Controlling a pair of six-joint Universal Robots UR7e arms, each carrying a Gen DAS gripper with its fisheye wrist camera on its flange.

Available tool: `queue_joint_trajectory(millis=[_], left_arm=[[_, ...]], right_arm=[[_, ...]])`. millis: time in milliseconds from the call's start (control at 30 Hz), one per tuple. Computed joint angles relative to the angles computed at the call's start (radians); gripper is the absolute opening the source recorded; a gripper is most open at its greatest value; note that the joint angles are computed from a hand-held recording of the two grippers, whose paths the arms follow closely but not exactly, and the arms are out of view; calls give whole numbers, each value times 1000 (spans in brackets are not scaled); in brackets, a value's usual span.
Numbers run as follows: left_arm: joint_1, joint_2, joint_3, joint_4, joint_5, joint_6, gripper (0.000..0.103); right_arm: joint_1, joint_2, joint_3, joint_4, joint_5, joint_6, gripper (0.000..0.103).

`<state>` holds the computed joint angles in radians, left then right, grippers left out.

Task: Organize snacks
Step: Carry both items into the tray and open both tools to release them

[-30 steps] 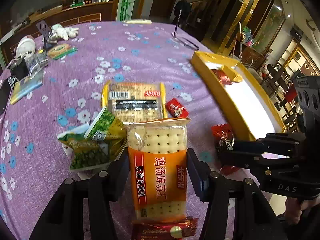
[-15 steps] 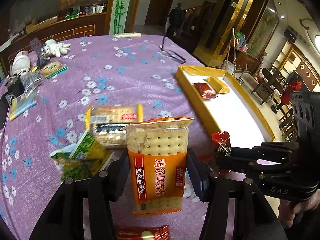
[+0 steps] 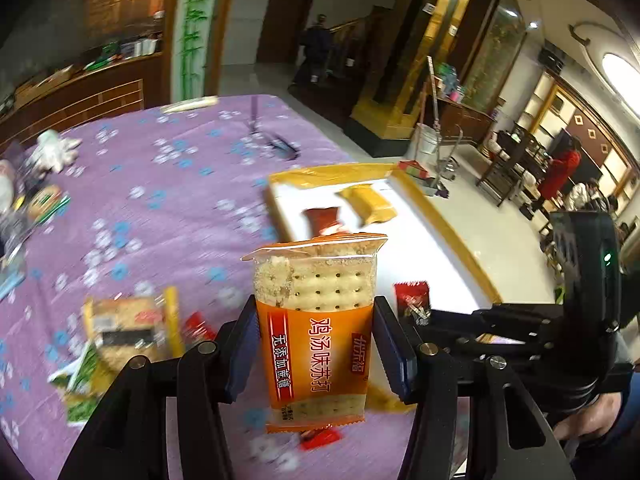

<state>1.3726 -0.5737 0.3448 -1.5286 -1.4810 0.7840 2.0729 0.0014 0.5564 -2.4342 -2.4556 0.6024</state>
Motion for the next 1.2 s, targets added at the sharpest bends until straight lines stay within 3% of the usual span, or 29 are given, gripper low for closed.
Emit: queue_joint_trajectory(millis=[233, 500, 833, 1200], left_arm=[[-48, -59, 232, -102, 22, -25, 57], [-71, -4, 263, -124, 81, -86, 57], [-72, 75, 210, -123, 140, -130, 57], [-67, 114, 144, -75, 147, -146, 57]], right_arm=[[-30, -160, 279, -104, -20, 61, 24], [-79, -263, 437, -194, -3, 47, 24], [-137, -241, 355, -122, 29, -35, 24], [-156, -198, 264, -22, 9, -40, 25]])
